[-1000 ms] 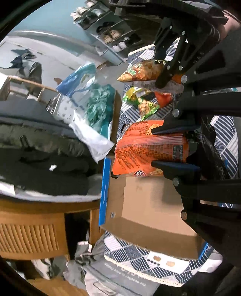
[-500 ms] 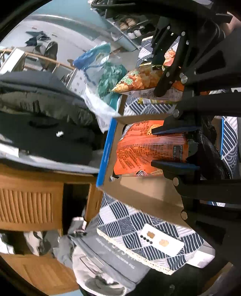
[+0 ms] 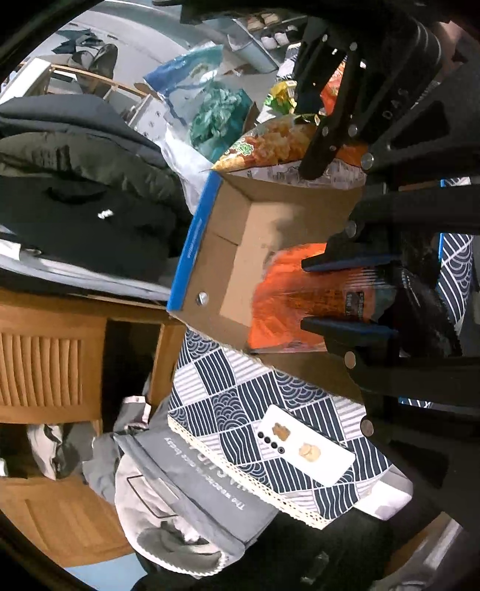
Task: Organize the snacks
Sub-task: 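Carry both bags over the cardboard box and open both tools to drop them, then grasp the teal-silver packet with the right tool from the table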
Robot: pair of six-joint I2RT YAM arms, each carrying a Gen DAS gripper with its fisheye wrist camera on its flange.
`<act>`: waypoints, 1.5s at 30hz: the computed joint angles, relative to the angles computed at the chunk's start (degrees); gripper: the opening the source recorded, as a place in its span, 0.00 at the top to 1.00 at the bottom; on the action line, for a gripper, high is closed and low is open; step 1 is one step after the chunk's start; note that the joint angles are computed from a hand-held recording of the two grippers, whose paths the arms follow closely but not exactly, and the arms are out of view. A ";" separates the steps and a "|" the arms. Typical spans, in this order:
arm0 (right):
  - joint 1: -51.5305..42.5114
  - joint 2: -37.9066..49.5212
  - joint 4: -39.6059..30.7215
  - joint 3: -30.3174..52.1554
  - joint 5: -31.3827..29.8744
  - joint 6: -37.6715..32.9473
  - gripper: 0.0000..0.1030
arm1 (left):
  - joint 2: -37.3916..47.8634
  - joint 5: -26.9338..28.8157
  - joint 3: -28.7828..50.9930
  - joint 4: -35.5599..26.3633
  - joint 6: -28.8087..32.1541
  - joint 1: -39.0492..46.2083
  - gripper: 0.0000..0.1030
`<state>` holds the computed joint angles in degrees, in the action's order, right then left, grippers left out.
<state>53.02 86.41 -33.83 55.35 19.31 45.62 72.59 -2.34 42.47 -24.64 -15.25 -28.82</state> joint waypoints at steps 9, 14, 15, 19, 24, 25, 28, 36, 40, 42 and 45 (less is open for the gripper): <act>-1.18 2.22 2.06 -0.12 -2.39 -1.00 0.63 | 3.42 0.79 0.72 0.06 -0.49 1.17 0.81; -0.79 1.47 1.50 -0.58 -1.10 -0.34 0.41 | 3.82 1.10 0.65 -0.53 -1.46 1.24 0.65; -0.77 1.19 1.46 -0.66 -1.08 -0.23 0.41 | 3.66 0.73 0.67 -0.63 -1.38 1.02 0.59; -0.81 -0.52 0.33 -1.03 -0.36 0.57 0.38 | 1.55 -2.74 -0.01 -0.41 -2.27 -0.83 0.37; -0.22 -3.82 -1.46 -2.91 0.92 2.99 0.32 | 0.69 -3.62 0.26 -1.07 -2.32 -2.27 0.30; -0.12 -4.28 -1.62 -3.28 0.99 3.35 0.32 | 0.76 -3.47 0.50 -1.40 -2.47 -2.53 0.30; 0.32 -6.16 -3.29 -4.25 1.60 4.94 0.31 | 0.83 -3.58 1.14 -2.23 -2.82 -4.04 0.30; 1.50 -13.68 -9.23 -8.24 4.70 10.28 0.25 | -0.07 -5.30 1.46 -3.14 -3.88 -10.09 0.25; 1.67 -18.94 -12.58 -11.68 4.91 13.98 0.24 | 0.82 -6.12 2.08 -3.94 -5.13 -13.91 0.25; 1.98 -21.46 -14.61 -13.25 4.99 16.06 0.24 | 1.49 -6.54 2.38 -4.25 -5.77 -16.02 0.25; 2.63 -25.59 -17.89 -15.48 5.21 19.02 0.24 | 2.54 -7.35 2.80 -4.59 -6.74 -19.91 0.25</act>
<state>55.65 60.82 -51.71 39.87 24.52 64.64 75.13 -9.69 45.27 -29.23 -21.99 -48.73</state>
